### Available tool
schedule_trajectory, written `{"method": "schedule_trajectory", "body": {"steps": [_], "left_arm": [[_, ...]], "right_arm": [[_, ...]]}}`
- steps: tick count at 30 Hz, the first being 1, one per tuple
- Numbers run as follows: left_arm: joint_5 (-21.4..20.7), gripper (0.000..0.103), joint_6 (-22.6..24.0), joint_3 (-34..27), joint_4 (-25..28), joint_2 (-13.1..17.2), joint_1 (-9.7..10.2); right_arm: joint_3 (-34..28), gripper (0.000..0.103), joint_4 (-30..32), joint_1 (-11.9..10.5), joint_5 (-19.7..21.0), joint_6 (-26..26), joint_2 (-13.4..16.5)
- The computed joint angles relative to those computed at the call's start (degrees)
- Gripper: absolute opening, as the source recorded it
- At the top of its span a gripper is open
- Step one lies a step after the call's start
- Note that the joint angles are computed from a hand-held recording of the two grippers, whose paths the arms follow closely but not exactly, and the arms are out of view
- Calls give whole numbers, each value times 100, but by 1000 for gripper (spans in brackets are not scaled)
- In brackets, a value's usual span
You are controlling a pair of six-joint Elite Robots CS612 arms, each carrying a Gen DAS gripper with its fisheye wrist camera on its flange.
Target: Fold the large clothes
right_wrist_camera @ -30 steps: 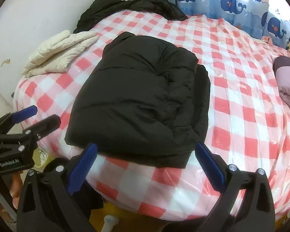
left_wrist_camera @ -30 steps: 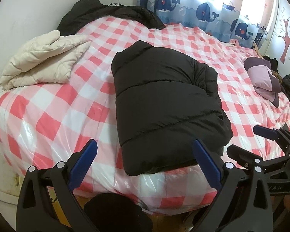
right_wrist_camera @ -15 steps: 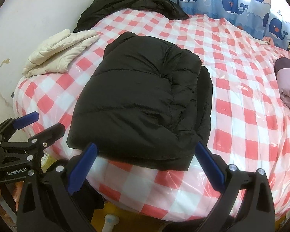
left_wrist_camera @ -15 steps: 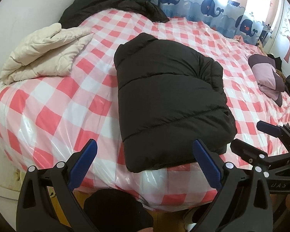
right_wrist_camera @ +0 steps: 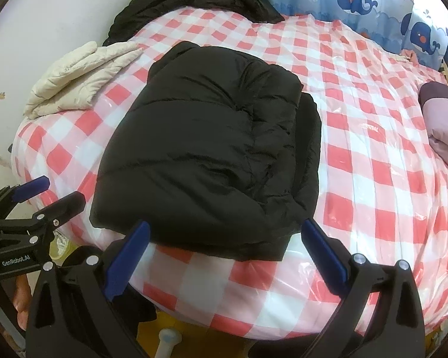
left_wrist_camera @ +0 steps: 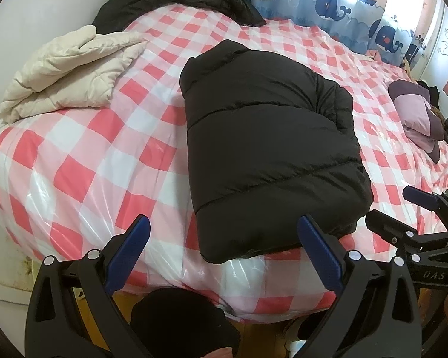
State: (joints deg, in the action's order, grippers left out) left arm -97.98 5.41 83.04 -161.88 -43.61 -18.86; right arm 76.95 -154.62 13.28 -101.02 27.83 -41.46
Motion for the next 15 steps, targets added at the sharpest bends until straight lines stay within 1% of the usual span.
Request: {"method": "schedule_trajectory", "body": {"steps": [4, 15], "left_arm": [[22, 95, -1, 11, 10, -2, -10], [109, 95, 40, -22, 68, 25, -31]], "right_arm": [[-14, 98, 80, -5, -14, -21, 4], [9, 98, 57, -21, 42, -27, 4]]}}
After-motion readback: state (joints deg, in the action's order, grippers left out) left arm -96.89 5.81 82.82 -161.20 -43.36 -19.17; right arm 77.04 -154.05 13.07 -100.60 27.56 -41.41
